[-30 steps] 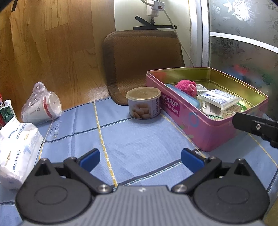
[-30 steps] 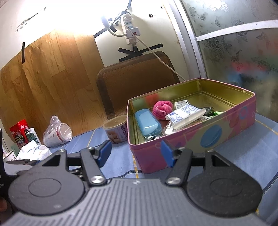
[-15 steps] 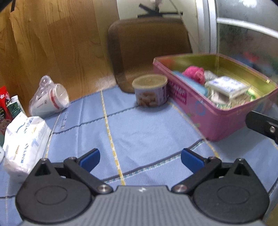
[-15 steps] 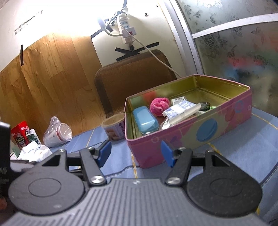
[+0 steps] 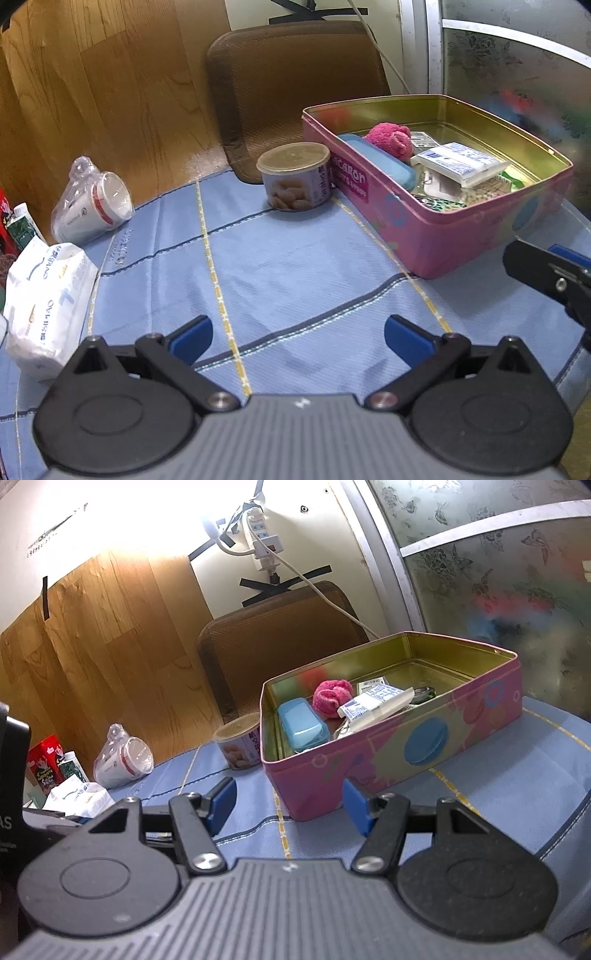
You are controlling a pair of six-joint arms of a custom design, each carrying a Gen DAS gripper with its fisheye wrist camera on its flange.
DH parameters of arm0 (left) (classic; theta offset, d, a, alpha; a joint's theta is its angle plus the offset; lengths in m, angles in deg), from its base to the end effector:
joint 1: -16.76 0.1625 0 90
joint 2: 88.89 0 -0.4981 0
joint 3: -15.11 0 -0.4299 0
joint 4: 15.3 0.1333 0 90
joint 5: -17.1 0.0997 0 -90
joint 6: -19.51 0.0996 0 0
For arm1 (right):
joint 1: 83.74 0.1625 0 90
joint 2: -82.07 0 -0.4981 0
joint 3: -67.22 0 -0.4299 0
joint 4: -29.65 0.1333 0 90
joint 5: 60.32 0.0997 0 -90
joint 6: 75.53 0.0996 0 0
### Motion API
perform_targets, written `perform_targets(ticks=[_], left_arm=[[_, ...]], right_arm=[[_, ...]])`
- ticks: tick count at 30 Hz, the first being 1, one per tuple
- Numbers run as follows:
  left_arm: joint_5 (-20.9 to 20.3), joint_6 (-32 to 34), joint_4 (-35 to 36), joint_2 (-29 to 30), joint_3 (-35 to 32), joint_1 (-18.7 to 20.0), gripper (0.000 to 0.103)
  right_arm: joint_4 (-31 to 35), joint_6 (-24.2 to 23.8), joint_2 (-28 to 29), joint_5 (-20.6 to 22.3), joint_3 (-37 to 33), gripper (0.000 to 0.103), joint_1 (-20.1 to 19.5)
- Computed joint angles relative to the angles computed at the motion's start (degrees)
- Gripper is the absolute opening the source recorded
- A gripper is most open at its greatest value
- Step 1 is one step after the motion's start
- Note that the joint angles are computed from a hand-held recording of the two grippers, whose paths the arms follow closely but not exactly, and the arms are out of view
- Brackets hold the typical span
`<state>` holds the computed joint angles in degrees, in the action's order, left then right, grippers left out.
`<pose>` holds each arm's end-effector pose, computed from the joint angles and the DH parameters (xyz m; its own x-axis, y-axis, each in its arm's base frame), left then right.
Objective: Organize soft objects
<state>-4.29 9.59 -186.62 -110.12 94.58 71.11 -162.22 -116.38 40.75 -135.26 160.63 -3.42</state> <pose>-0.2806 -0.7790 -0.0170 -0.5939 -0.2116 -0.7763 0.4405 0.7219 -0.5337 0.0264 -0.7918 0.1662 -0.8163 -0.4415 0.3725 -0.5623 0.4598 -0.6873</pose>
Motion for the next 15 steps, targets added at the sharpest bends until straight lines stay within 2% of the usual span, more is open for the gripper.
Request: perform_targets(ticks=[15], left_arm=[[-0.6, 0.2, 0.6, 0.1, 0.1, -0.2, 0.103]], right_arm=[[-0.2, 0.5, 0.1, 0.1, 0.1, 0.066, -0.2]])
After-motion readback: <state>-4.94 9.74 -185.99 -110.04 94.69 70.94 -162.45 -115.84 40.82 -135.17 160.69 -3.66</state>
